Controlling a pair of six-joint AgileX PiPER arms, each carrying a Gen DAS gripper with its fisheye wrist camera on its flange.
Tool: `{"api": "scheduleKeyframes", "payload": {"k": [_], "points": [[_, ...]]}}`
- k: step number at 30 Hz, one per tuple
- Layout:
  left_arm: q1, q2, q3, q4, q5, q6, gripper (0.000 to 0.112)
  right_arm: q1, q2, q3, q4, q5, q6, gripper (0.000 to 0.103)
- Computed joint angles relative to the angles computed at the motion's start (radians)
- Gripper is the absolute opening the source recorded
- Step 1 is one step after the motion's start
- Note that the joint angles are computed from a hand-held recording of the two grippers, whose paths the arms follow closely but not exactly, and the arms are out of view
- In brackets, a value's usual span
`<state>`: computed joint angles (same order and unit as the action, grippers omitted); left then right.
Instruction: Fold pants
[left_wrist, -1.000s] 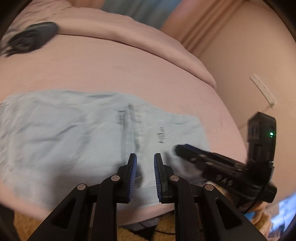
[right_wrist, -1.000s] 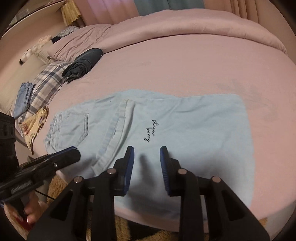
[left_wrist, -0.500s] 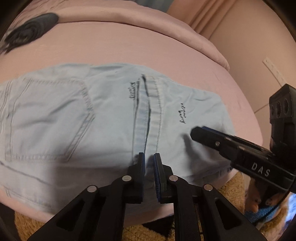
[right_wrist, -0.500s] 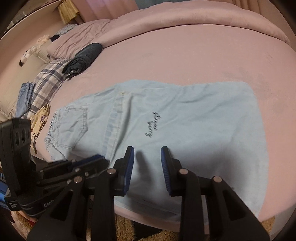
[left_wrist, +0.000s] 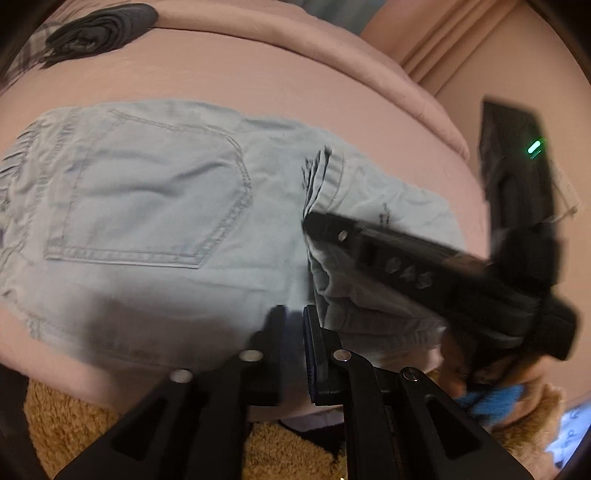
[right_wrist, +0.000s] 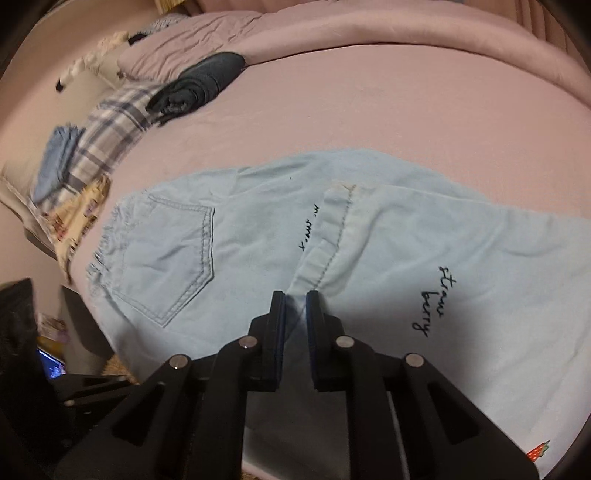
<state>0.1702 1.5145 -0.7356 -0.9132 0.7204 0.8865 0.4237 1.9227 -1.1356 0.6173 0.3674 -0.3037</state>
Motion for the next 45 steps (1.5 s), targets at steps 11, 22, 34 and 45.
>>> {"api": "scheduleKeyframes", "payload": {"k": [11,22,34,45], "points": [[0.372,-0.115,0.005,0.092,-0.044,-0.024,0.053,0.060,-0.095,0.084,-0.214,-0.059,0.194,0.016],[0.450,0.010,-0.046,0.098,-0.108,-0.109,0.066,0.089,-0.109,0.113,-0.348,-0.020,0.340,0.040],[0.503,0.088,-0.101,-0.004,0.003,-0.097,0.071,0.156,-0.109,0.130,-0.583,-0.057,0.575,0.048],[0.499,0.050,-0.129,0.146,-0.021,-0.259,0.071,0.138,-0.119,0.126,-0.469,-0.033,0.484,0.048]]}}
